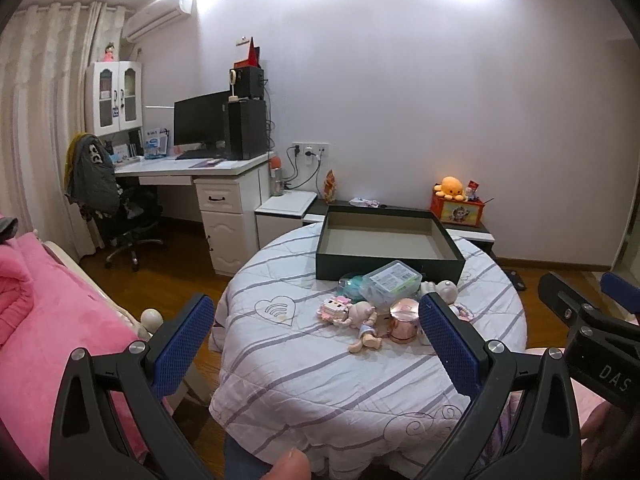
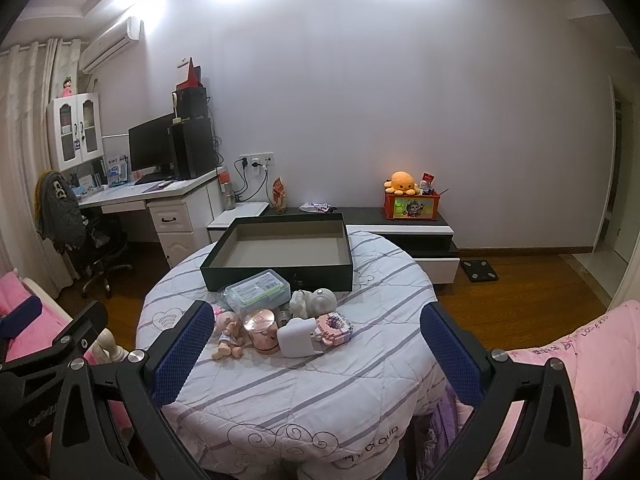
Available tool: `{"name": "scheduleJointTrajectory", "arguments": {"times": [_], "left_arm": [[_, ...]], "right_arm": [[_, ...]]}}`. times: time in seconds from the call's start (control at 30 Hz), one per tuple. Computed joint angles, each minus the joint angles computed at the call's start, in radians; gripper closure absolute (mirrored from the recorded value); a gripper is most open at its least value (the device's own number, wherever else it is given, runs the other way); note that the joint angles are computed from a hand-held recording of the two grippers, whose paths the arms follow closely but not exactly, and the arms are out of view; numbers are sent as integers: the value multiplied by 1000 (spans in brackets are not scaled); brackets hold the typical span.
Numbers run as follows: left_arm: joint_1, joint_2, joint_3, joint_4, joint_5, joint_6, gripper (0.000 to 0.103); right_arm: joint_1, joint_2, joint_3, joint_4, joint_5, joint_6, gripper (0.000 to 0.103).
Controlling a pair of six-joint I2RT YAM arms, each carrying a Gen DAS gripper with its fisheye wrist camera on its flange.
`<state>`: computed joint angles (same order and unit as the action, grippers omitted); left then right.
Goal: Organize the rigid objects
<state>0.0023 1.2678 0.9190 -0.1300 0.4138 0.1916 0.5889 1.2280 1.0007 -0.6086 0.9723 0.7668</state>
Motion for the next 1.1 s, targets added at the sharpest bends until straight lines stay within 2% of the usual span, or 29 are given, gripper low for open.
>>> {"name": "scheduleJointTrajectory", "arguments": {"times": [0.37, 0.57, 0.87, 1.1], "left_arm": [[8, 13, 0, 4, 3, 11, 0], [-4, 69, 15, 13, -1, 24, 0], [-70, 248, 62, 68, -67, 17, 0], [-140, 443, 145, 77, -107, 22, 0]], "right_arm": [[-7, 3, 7, -3, -10, -9, 0], [-43, 15, -2, 38, -45, -45, 0], [-188, 46, -82, 181, -191, -132, 0], [-333, 173, -122, 304, -358, -194, 0]]}}
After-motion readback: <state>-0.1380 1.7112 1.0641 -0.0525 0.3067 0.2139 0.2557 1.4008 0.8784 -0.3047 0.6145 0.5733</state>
